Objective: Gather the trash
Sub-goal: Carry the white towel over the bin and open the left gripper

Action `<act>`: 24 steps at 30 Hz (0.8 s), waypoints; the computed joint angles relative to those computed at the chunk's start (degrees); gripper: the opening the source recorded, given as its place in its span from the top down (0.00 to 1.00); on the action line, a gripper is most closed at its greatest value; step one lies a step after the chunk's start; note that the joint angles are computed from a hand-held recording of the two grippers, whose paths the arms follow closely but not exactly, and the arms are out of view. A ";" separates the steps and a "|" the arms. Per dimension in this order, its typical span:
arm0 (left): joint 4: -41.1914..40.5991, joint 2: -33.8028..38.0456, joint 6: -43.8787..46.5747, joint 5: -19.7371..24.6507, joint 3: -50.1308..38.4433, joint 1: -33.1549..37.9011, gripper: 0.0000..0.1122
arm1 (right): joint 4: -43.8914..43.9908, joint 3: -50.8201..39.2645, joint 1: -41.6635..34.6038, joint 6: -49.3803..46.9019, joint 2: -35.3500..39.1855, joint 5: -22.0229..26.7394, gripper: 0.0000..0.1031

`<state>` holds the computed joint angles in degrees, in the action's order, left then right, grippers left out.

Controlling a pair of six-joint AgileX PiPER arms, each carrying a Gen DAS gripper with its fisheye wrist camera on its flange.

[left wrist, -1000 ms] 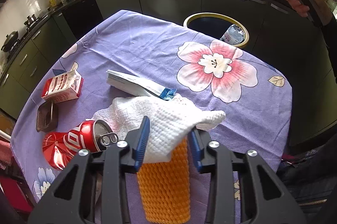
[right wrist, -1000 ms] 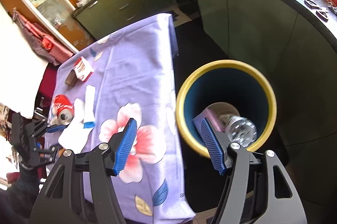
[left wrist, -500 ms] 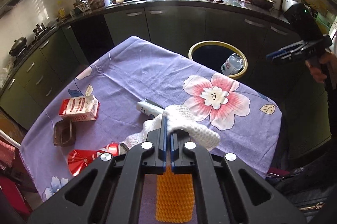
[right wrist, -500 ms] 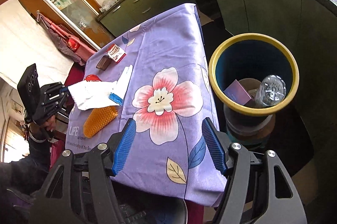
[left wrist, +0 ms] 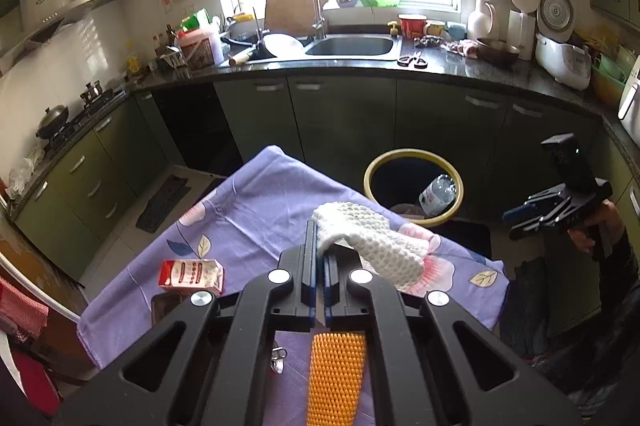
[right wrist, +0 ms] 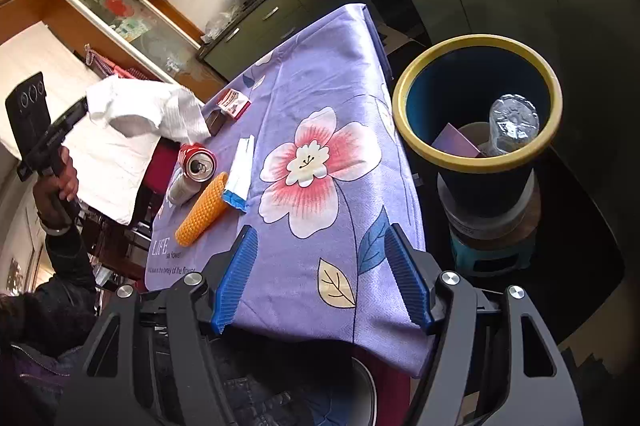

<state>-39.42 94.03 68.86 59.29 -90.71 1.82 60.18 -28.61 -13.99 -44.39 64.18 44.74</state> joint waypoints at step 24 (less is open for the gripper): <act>16.74 29.90 -22.76 8.20 -39.34 -31.48 0.98 | 1.55 8.77 -31.02 -17.98 -1.08 13.91 0.34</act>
